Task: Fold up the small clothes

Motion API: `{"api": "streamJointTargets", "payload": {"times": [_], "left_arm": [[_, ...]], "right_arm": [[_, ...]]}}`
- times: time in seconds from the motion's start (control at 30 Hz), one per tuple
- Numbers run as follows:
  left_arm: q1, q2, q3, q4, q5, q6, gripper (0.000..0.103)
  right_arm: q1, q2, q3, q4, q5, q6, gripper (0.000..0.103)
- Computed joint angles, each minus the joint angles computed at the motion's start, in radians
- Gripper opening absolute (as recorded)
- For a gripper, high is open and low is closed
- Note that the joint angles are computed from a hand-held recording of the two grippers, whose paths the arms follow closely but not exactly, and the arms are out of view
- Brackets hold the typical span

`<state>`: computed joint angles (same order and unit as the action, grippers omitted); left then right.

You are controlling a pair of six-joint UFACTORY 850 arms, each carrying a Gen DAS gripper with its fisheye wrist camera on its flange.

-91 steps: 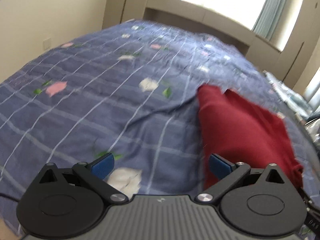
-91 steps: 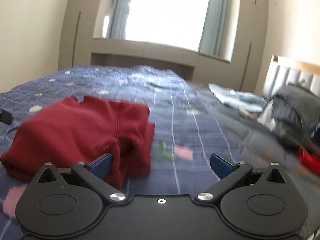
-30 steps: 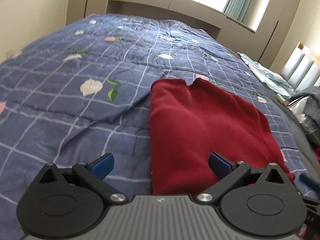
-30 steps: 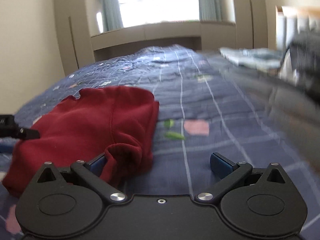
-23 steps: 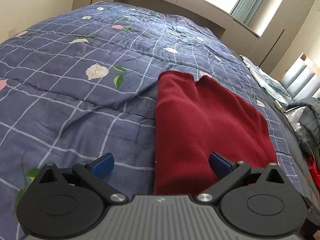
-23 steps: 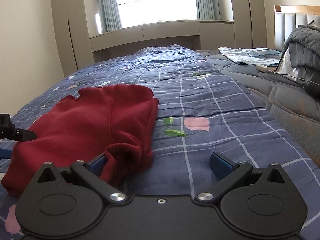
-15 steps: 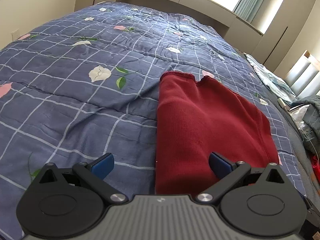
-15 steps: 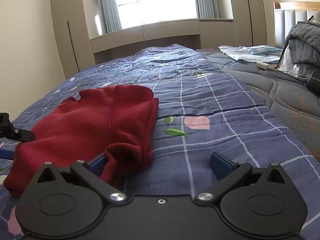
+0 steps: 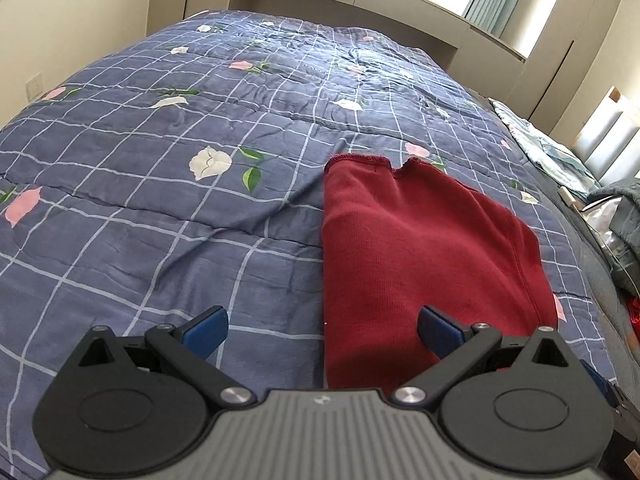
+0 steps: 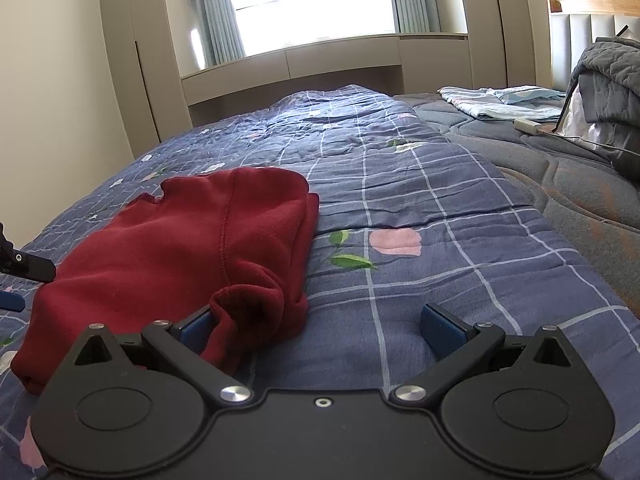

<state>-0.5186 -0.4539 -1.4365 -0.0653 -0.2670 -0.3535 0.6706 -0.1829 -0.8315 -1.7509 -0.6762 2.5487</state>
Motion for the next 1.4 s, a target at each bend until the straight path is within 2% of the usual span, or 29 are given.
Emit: {"api": "streamJointTargets", "payload": {"times": [0.2, 0.4, 0.57, 0.7, 0.83, 0.93, 1.0, 1.03, 1.1, 1.2, 1.27, 1.4], "left_arm": [[0.011, 0.006, -0.005, -0.058, -0.001, 0.084, 0.103], [0.019, -0.007, -0.038, -0.056, -0.001, 0.131, 0.103], [0.026, -0.040, -0.085, -0.120, -0.022, 0.215, 0.103], [0.029, -0.067, -0.115, -0.148, -0.030, 0.258, 0.103], [0.033, -0.102, -0.147, -0.186, -0.050, 0.298, 0.103], [0.039, -0.131, -0.172, -0.247, -0.078, 0.345, 0.103], [0.049, -0.144, -0.180, -0.343, -0.095, 0.418, 0.103], [0.054, -0.149, -0.183, -0.386, -0.104, 0.449, 0.103], [0.061, -0.158, -0.193, -0.440, -0.130, 0.483, 0.103], [0.069, -0.170, -0.210, -0.483, -0.167, 0.495, 0.102], [0.073, -0.178, -0.219, -0.522, -0.192, 0.527, 0.101], [0.064, -0.175, -0.221, -0.523, -0.204, 0.536, 0.096]], "right_arm": [[-0.003, 0.017, -0.020, 0.086, 0.029, -0.117, 0.103], [0.012, 0.021, -0.059, 0.148, -0.019, -0.289, 0.103], [-0.002, 0.025, -0.084, 0.111, -0.029, -0.313, 0.103], [-0.055, 0.035, -0.081, 0.016, 0.044, -0.188, 0.103], [-0.134, 0.026, -0.084, -0.159, 0.189, 0.044, 0.103], [-0.182, -0.019, -0.121, -0.186, 0.302, 0.078, 0.103], [-0.199, -0.044, -0.135, -0.258, 0.354, 0.171, 0.102], [-0.208, -0.054, -0.141, -0.290, 0.379, 0.220, 0.102], [-0.202, -0.062, -0.142, -0.315, 0.370, 0.271, 0.102], [-0.199, -0.057, -0.131, -0.416, 0.362, 0.393, 0.090], [-0.199, -0.054, -0.126, -0.493, 0.373, 0.482, 0.073], [-0.194, -0.052, -0.116, -0.532, 0.368, 0.557, 0.063]]}}
